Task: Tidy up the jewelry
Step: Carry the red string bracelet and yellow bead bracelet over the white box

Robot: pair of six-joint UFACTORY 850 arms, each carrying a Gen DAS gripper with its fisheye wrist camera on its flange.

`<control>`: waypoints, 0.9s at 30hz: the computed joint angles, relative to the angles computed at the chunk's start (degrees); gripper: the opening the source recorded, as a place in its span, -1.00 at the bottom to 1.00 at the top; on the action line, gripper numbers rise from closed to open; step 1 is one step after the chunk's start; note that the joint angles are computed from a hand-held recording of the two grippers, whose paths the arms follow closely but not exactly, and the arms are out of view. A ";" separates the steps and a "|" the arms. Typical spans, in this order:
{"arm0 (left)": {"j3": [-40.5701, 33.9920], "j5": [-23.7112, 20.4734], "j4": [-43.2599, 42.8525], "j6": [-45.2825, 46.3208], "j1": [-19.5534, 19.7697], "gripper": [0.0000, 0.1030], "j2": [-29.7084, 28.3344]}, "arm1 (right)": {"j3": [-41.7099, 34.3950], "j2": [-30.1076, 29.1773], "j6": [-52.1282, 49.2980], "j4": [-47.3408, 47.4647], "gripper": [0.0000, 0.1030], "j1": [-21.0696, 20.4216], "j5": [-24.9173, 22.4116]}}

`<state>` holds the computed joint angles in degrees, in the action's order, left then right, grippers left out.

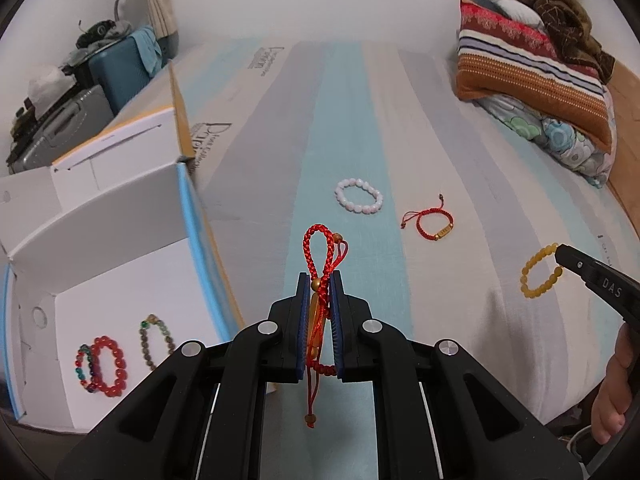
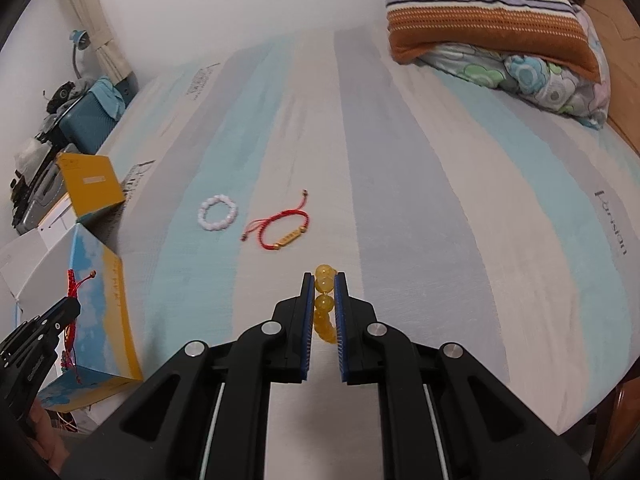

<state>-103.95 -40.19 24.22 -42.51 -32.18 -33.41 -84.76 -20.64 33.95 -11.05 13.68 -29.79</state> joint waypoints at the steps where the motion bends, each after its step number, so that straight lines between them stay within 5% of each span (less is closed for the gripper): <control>1: 0.76 0.13 0.31 -0.35 0.10 -0.82 0.70 | -0.21 -0.04 0.03 0.05 -0.82 0.21 -0.14; 27: 18.53 3.77 7.18 -9.35 6.28 -0.82 15.80 | -10.43 -2.89 -1.04 0.79 -0.82 10.44 -0.48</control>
<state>-85.42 -36.42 31.41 -51.86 -25.91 -17.61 -95.20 -23.53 32.91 -10.26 24.12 -30.26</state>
